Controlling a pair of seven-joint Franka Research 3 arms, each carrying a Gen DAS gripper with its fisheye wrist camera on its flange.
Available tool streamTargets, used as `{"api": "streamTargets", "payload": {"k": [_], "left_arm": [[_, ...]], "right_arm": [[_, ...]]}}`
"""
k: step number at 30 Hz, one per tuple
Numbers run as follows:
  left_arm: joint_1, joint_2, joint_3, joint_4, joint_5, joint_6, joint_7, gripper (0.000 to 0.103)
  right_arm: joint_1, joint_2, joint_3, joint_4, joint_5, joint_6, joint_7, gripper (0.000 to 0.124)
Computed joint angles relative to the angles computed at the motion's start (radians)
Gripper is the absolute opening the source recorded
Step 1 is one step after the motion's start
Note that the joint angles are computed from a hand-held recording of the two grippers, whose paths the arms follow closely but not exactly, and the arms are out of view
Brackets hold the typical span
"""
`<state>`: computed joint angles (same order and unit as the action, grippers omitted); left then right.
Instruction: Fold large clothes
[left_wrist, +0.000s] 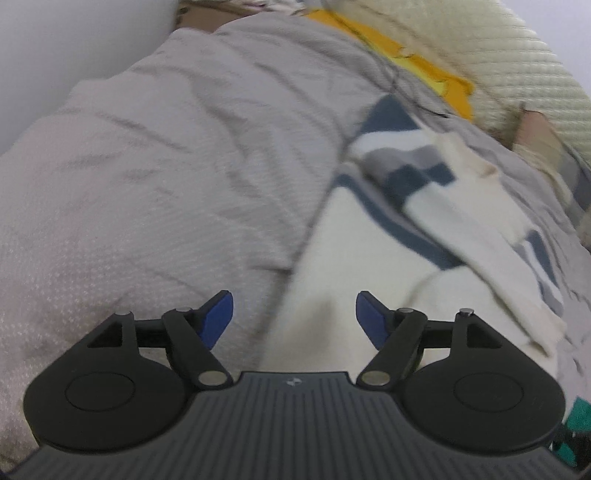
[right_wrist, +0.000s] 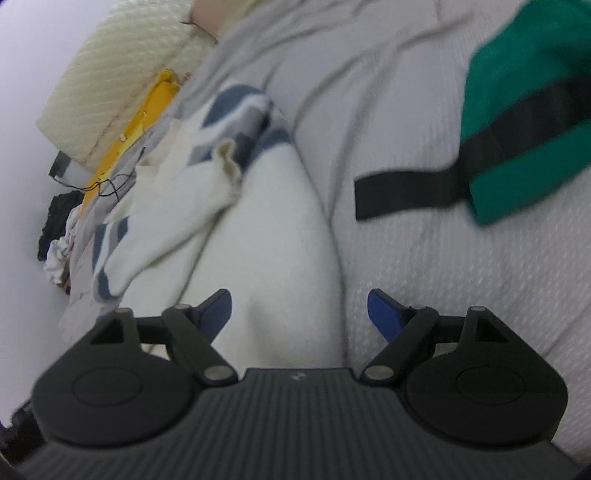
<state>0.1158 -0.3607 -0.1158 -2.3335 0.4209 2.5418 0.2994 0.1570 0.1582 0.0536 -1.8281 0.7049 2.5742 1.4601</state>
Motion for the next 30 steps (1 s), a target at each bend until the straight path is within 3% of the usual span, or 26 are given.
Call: {"api": "streamTargets", "payload": {"k": [6, 12, 17, 20, 23, 25, 27, 30], "left_arm": [[-0.023, 0.033, 0.050, -0.011, -0.135, 0.017, 0.025, 0.080], [-0.137, 0.013, 0.157, -0.098, -0.466, 0.214, 0.259, 0.080], [-0.202, -0.018, 0.187, -0.140, -0.613, 0.332, 0.398, 0.080], [-0.245, -0.017, 0.207, -0.140, -0.679, 0.359, 0.456, 0.080], [-0.238, -0.010, 0.193, -0.122, -0.699, 0.299, 0.462, 0.080], [-0.200, 0.006, 0.156, -0.089, -0.665, 0.216, 0.432, 0.080], [-0.176, 0.010, 0.127, -0.081, -0.642, 0.191, 0.409, 0.080], [-0.177, 0.021, 0.121, -0.050, -0.647, 0.109, 0.409, 0.079]], "right_arm": [[-0.014, 0.007, 0.006, 0.008, 0.057, -0.039, -0.016, 0.085], [-0.070, 0.032, 0.022, 0.049, 0.343, -0.236, -0.170, 0.085], [-0.088, 0.033, 0.020, 0.051, 0.494, -0.299, -0.233, 0.086], [-0.098, 0.027, 0.017, 0.043, 0.590, -0.328, -0.268, 0.086], [-0.090, 0.025, 0.009, 0.042, 0.586, -0.335, -0.282, 0.085], [-0.071, 0.034, 0.001, 0.050, 0.481, -0.320, -0.222, 0.085], [-0.057, 0.043, -0.002, 0.053, 0.385, -0.317, -0.172, 0.084], [-0.049, 0.041, 0.006, 0.052, 0.345, -0.310, -0.182, 0.080]]}}
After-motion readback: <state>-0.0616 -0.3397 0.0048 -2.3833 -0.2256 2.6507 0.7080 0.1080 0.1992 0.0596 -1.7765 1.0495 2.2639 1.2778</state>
